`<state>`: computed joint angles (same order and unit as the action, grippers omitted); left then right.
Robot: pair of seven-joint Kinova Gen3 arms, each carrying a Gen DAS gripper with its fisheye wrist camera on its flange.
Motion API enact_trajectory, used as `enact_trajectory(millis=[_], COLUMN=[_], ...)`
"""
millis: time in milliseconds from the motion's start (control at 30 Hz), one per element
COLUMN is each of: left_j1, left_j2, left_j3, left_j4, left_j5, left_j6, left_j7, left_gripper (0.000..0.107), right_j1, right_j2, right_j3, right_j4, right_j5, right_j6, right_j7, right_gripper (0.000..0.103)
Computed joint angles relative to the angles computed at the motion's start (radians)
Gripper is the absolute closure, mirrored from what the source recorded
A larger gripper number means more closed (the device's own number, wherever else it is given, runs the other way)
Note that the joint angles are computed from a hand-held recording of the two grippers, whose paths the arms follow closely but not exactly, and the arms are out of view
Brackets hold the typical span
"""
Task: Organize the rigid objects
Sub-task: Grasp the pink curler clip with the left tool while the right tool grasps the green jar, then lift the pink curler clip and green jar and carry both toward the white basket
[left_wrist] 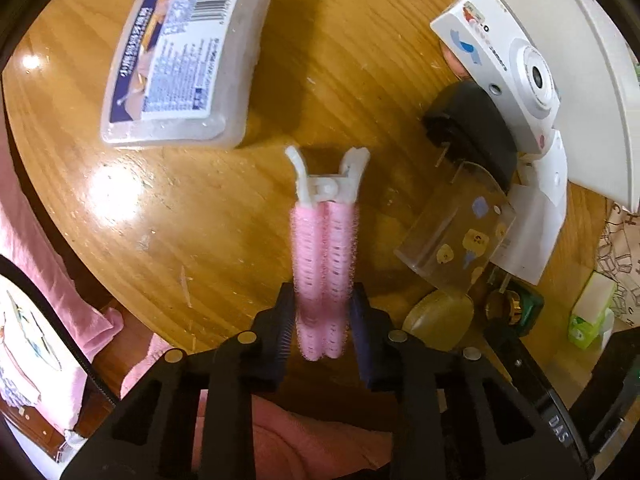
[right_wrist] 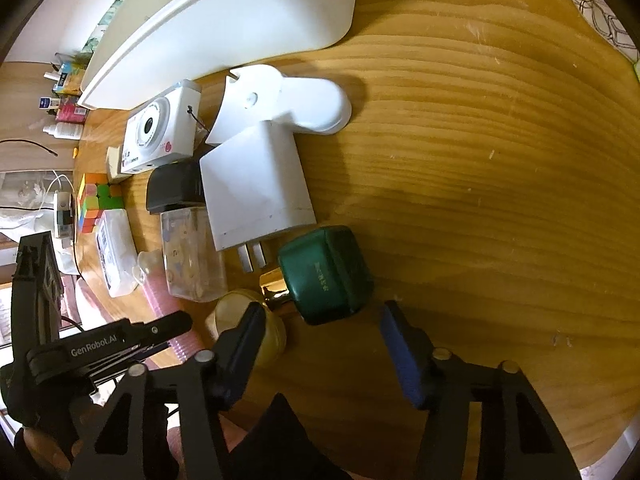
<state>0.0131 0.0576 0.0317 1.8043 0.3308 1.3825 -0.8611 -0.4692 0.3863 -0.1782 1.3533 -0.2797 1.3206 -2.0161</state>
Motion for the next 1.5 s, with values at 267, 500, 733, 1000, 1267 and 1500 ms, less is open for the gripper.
enact_trajectory(millis=[267, 500, 733, 1000, 1267, 1500], left_j1=[-0.003, -0.013, -0.002, 0.009, 0.012, 0.030], left_j2=[-0.011, -0.056, -0.161, -0.260, -0.339, -0.350], left_j3=[-0.001, -0.009, -0.003, 0.002, 0.009, 0.047], left_j4=[0.016, 0.080, 0.101, 0.051, 0.035, 0.019], left_j5=[0.030, 0.060, 0.023, -0.053, -0.111, -0.146], left_j6=[-0.010, -0.044, -0.079, -0.104, -0.128, -0.149], left_j7=[-0.022, -0.085, -0.090, -0.093, -0.110, -0.078], left_gripper=[0.079, 0.079, 0.079, 0.079, 0.079, 0.079], right_j1=[0.022, 0.035, 0.034, 0.035, -0.008, -0.026], right_j2=[-0.012, -0.039, -0.087, -0.119, -0.124, -0.096], right_j3=[-0.007, 0.001, 0.002, 0.003, 0.007, 0.007], right_j4=[0.042, 0.095, 0.126, 0.171, 0.153, 0.121], right_j5=[-0.050, -0.068, -0.054, -0.059, 0.028, 0.082], right_j6=[-0.036, -0.073, -0.112, -0.172, -0.225, -0.239], right_j7=[0.018, -0.017, -0.046, -0.098, -0.180, -0.218], right_gripper=[0.080, 0.095, 0.091, 0.078, 0.041, 0.041])
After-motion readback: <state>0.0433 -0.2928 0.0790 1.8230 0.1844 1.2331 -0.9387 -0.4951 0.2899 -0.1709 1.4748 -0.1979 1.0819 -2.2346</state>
